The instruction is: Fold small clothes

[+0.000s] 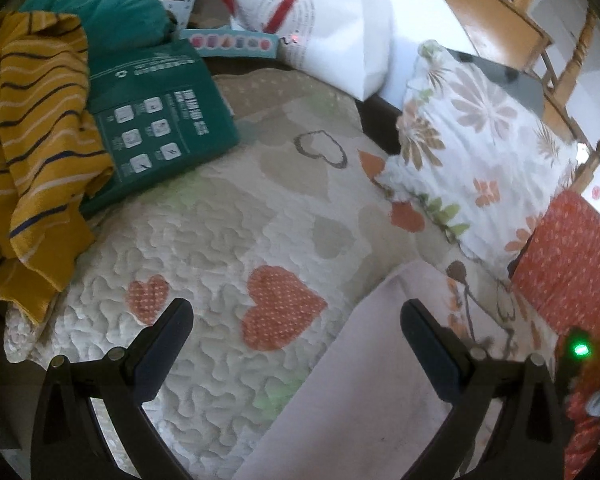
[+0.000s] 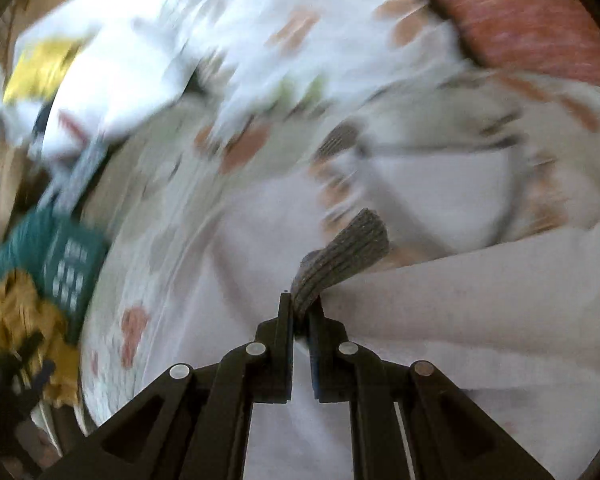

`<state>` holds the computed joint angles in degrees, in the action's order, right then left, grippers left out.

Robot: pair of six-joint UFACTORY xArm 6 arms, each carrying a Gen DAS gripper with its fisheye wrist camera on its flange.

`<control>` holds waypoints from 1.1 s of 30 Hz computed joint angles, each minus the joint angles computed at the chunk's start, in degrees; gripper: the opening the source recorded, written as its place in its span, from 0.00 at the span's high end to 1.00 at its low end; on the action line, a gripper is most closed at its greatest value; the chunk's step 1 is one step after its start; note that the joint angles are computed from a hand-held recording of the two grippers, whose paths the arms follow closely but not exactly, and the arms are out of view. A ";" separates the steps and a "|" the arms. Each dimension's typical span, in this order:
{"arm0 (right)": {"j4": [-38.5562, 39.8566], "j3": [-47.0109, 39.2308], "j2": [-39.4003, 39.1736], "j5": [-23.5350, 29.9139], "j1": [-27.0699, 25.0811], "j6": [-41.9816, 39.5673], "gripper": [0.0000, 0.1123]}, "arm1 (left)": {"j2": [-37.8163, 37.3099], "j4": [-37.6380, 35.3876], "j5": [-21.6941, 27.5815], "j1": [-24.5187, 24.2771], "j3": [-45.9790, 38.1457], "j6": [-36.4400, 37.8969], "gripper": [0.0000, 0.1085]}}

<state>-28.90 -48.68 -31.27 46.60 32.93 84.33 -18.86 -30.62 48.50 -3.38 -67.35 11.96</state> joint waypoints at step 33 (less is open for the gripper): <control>6.50 18.01 -28.80 20.90 -2.30 -4.15 0.66 | 2.78 8.47 1.56 -0.32 -1.22 -5.91 0.05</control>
